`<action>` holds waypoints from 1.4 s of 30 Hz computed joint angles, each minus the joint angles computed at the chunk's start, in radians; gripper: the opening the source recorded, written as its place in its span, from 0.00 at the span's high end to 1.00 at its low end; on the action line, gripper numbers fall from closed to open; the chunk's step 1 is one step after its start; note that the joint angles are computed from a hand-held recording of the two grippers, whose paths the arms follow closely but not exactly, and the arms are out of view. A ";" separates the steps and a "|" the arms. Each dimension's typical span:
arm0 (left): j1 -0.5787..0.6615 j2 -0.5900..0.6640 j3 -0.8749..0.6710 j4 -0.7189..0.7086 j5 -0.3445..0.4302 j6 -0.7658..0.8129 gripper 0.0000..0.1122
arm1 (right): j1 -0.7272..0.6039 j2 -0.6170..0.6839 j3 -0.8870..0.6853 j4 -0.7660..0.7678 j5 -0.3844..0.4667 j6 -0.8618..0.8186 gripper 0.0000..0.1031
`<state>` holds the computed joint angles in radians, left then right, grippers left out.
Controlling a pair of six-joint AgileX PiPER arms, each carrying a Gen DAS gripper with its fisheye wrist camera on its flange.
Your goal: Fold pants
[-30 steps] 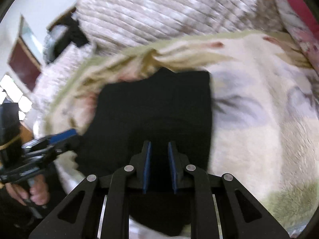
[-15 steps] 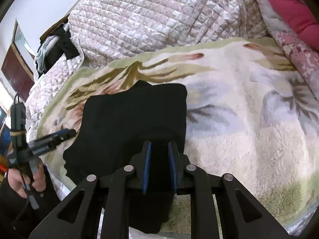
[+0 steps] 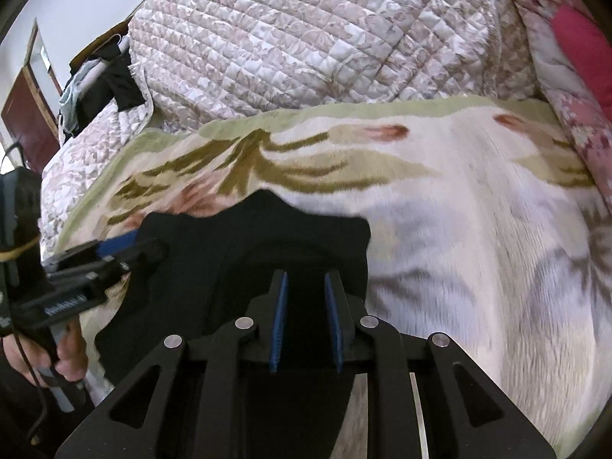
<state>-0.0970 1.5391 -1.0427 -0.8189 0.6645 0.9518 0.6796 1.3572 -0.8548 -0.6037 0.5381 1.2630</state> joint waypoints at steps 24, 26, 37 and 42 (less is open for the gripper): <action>0.058 -0.166 0.104 0.074 0.052 -0.067 0.50 | 0.313 -0.108 0.050 -0.122 0.222 0.283 0.58; 0.074 -0.193 0.132 0.074 0.062 -0.054 0.50 | 0.348 -0.104 0.058 -0.117 0.233 0.308 0.59; 0.080 -0.194 0.193 0.119 0.042 -0.071 0.49 | 0.348 -0.083 0.046 -0.064 0.250 0.257 0.61; 0.167 -0.214 0.196 0.069 0.117 -0.002 0.50 | 0.335 -0.160 0.100 -0.071 0.230 0.327 0.61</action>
